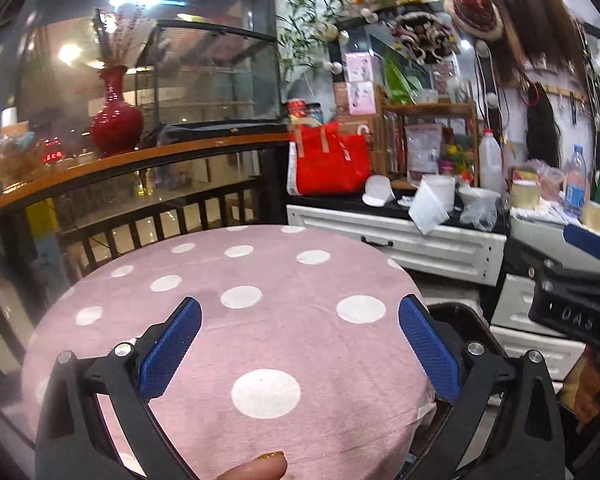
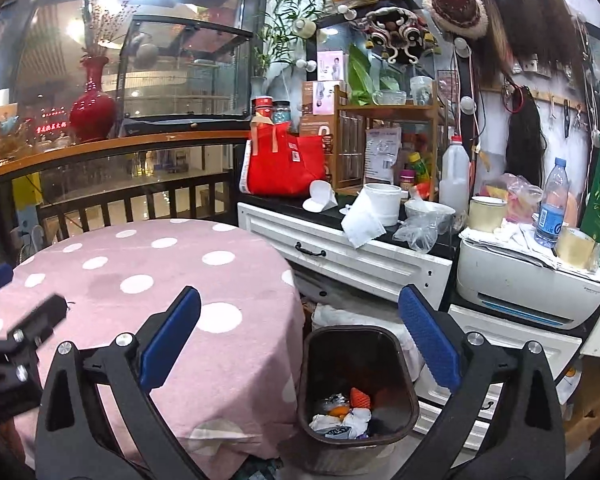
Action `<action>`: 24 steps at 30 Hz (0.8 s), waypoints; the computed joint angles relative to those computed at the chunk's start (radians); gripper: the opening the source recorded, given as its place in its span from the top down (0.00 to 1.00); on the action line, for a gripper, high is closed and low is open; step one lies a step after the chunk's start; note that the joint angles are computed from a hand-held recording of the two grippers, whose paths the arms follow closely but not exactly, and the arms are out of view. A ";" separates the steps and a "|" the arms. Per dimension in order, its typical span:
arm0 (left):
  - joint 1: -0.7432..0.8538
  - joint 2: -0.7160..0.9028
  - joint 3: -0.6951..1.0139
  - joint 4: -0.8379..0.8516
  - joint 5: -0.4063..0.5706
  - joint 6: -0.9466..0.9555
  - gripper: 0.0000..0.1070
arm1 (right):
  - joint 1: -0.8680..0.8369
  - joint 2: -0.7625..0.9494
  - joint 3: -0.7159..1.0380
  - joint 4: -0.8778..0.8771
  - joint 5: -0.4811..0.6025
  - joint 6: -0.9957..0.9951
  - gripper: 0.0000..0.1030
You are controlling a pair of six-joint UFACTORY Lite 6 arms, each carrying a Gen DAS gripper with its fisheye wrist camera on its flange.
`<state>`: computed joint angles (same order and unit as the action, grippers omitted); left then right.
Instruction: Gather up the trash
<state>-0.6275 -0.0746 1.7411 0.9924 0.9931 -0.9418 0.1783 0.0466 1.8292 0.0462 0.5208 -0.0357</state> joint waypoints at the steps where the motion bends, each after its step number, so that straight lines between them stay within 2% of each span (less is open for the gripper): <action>1: -0.006 -0.019 -0.015 0.021 0.007 -0.023 0.09 | 0.005 -0.017 -0.019 -0.002 -0.003 0.010 0.05; 6: -0.015 -0.063 -0.046 0.075 0.033 -0.104 0.09 | 0.006 -0.063 -0.073 -0.020 -0.012 0.040 0.05; 24: -0.037 -0.084 -0.066 0.091 0.066 -0.133 0.09 | -0.022 -0.095 -0.123 0.057 -0.017 -0.007 0.05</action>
<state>-0.6643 -0.1584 1.6753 1.0838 1.0587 -1.0744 0.1560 -0.0480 1.7064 0.1029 0.5034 -0.0427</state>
